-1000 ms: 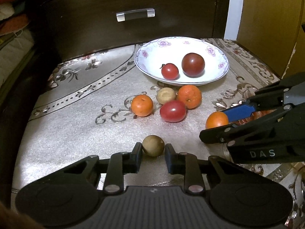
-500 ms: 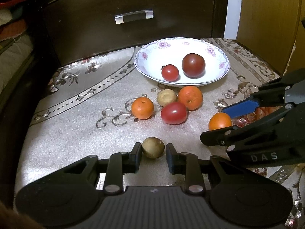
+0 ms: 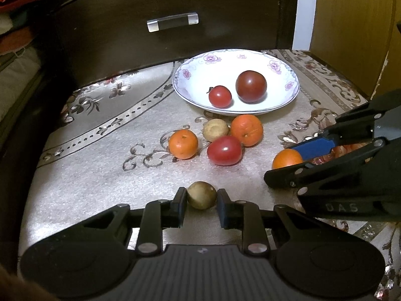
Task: Organize fruits
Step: 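Lift the tan fruit with left tool while right tool lifts the orange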
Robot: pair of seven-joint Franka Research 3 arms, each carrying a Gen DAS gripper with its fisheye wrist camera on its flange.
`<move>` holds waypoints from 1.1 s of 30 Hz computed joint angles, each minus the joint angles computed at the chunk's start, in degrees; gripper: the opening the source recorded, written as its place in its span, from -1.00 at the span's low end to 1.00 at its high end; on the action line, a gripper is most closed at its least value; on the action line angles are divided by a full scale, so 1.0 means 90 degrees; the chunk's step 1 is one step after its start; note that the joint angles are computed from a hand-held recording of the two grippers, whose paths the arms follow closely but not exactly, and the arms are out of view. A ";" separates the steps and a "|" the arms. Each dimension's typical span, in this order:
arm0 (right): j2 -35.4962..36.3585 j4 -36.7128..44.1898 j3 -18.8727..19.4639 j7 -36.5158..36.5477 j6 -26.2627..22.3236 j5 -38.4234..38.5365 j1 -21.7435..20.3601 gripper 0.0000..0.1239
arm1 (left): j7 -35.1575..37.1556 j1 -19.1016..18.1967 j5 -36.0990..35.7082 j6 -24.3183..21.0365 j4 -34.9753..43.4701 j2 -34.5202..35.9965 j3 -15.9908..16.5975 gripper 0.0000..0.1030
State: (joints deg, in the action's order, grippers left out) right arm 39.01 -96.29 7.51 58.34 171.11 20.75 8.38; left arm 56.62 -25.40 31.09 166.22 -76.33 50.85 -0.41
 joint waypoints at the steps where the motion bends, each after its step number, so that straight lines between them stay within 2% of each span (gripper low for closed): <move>1: -0.0003 -0.0007 -0.0004 -0.0012 0.0012 -0.0008 0.0005 -0.53 | 0.0024 0.0008 -0.0005 -0.0002 0.0010 0.0005 -0.0020 -0.39; 11: -0.0038 -0.0046 0.0045 -0.0104 0.0032 0.0007 -0.0039 -0.53 | 0.0010 -0.0020 -0.0014 0.0095 -0.0034 -0.0032 0.0016 -0.39; 33: -0.0265 -0.0362 0.0360 -0.0333 0.0566 0.0237 -0.0299 -0.52 | -0.0410 -0.0201 0.0207 0.0405 0.0033 -0.0069 0.0292 -0.40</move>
